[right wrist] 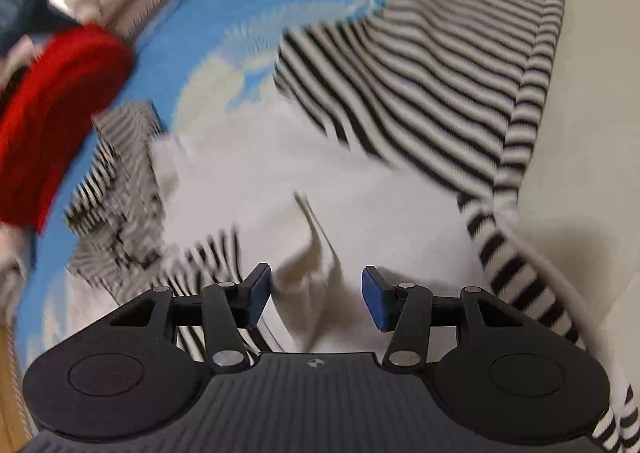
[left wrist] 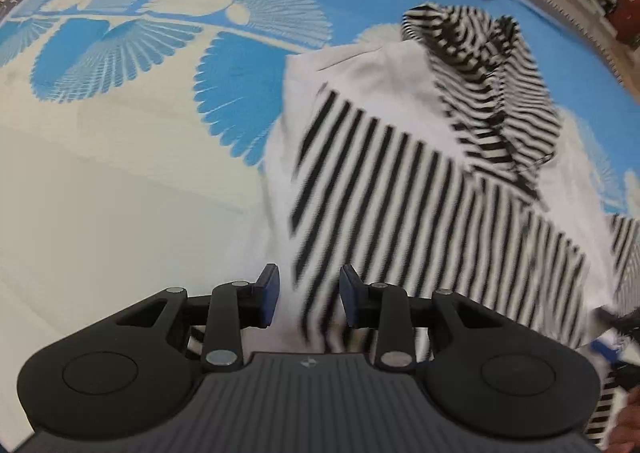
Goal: Fold small clothes
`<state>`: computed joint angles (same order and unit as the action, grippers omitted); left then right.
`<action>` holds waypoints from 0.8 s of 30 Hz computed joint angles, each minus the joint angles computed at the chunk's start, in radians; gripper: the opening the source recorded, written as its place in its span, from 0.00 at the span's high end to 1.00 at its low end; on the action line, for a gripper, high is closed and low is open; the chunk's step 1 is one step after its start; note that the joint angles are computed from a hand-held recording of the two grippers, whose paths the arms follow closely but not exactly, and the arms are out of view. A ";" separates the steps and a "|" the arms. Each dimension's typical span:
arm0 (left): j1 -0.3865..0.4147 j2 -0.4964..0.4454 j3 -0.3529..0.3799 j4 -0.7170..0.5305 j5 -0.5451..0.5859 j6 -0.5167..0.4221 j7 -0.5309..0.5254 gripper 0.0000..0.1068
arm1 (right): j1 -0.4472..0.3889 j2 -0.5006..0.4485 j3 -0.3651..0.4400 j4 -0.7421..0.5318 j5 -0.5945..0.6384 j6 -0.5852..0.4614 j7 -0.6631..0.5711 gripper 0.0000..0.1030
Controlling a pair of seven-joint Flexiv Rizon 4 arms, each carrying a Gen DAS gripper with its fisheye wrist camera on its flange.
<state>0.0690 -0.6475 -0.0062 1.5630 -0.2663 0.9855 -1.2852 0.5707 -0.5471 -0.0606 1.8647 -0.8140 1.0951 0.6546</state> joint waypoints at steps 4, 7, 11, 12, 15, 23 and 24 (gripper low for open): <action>0.002 0.016 -0.020 0.016 -0.011 0.001 0.030 0.66 | 0.034 0.006 -0.052 0.008 -0.091 0.025 0.040 0.93; 0.006 0.023 -0.035 0.029 -0.027 0.006 0.063 0.66 | 0.095 0.060 -0.161 0.049 -0.363 0.011 0.264 0.94; -0.001 0.014 -0.032 0.022 -0.035 -0.012 0.071 0.66 | 0.016 0.030 -0.015 -0.004 -0.108 -0.103 0.046 0.92; -0.003 0.012 -0.029 0.019 -0.034 -0.019 0.069 0.66 | -0.004 0.018 0.035 -0.032 -0.007 -0.171 -0.024 0.91; -0.006 0.009 -0.026 0.014 -0.034 -0.029 0.068 0.66 | 0.019 0.030 0.042 -0.038 0.015 -0.294 -0.004 0.85; -0.016 -0.010 -0.012 -0.012 -0.022 -0.101 0.052 0.66 | -0.156 -0.029 0.143 -0.016 -0.042 0.049 -0.118 0.60; -0.023 -0.017 -0.001 -0.025 -0.007 -0.130 0.039 0.66 | -0.155 -0.022 0.148 -0.020 -0.016 0.027 -0.140 0.63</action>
<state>0.0459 -0.6647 -0.0073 1.5380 -0.2729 0.8556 -1.2461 0.4159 -0.5692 0.0871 1.8451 -0.8299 1.1222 0.5145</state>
